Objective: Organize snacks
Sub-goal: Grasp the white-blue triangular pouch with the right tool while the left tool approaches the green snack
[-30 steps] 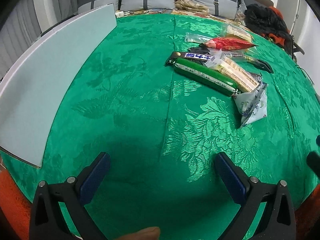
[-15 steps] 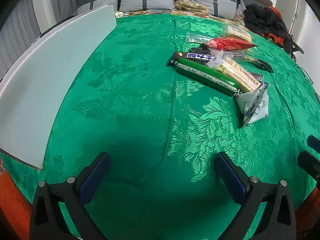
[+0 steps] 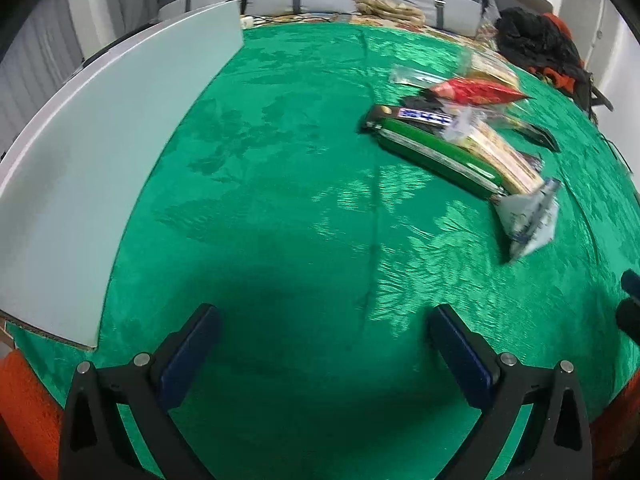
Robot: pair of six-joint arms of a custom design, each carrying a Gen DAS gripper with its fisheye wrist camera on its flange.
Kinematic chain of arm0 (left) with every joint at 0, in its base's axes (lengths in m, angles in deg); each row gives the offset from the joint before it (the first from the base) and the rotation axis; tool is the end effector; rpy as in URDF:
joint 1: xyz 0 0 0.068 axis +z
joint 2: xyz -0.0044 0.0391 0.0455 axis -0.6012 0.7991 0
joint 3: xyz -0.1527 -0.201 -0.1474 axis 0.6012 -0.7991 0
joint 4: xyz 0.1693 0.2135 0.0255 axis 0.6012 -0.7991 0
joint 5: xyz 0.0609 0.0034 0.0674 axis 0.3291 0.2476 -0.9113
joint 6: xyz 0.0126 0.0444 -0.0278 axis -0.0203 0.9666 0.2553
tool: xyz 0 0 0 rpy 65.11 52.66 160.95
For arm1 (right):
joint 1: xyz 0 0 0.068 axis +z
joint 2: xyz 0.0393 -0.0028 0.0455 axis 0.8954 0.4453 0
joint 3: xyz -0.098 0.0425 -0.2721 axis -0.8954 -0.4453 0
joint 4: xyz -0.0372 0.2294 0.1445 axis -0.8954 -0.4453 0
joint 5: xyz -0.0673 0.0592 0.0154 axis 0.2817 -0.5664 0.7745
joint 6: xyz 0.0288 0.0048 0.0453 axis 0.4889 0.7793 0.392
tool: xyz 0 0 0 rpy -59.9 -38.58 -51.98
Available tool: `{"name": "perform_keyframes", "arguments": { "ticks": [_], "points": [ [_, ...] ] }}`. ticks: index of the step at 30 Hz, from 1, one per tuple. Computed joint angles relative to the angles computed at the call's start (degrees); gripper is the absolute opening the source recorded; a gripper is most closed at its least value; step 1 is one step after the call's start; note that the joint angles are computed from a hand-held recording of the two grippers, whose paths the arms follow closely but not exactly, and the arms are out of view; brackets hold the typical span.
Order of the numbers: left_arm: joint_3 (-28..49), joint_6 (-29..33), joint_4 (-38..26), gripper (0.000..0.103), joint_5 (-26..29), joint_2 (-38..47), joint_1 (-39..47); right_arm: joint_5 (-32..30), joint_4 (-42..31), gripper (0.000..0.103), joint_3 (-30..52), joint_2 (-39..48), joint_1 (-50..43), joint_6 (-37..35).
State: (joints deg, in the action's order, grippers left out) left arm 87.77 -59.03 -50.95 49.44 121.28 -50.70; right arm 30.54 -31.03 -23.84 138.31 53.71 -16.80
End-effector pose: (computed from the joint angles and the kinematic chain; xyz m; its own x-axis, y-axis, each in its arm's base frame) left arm 0.3001 -0.0720 0.1784 -0.8578 0.1233 -0.4990 0.1469 0.9891 -0.0080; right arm 0.2200 -0.0251 0.2166 -0.7781 0.0998 -0.6201 -0.0865 0.9609 0.2631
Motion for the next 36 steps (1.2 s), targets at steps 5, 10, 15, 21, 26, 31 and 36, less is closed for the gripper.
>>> {"name": "perform_keyframes", "arguments": {
  "ticks": [5,10,15,21,26,31,36],
  "points": [
    [-0.40,-0.05,0.78,0.103,-0.20,-0.06,0.25,0.41,1.62,0.090,5.69,7.92,5.44,0.52],
    [-0.60,0.04,1.13,0.103,-0.18,-0.12,0.49,3.49,0.81,0.090,13.20,19.80,12.39,-1.24],
    [-0.77,-0.40,1.55,0.103,-0.48,-0.16,1.23,8.14,2.09,0.068,16.27,23.91,15.72,0.04],
    [-1.29,-0.99,2.39,0.103,-1.05,-0.37,1.00,7.87,2.92,0.044,13.30,19.51,13.59,0.04],
    [-1.54,-1.49,2.87,0.103,-1.50,-0.46,0.75,7.17,2.54,0.044,10.64,15.57,8.31,-2.52],
    [-1.91,-1.94,3.40,0.103,-1.81,-0.62,0.56,9.45,5.25,0.049,8.70,13.46,0.69,-4.05],
    [-2.13,-1.62,3.54,0.103,-1.20,-0.82,0.88,7.98,8.23,0.071,8.24,17.59,-7.33,-4.71]
  ]
}}
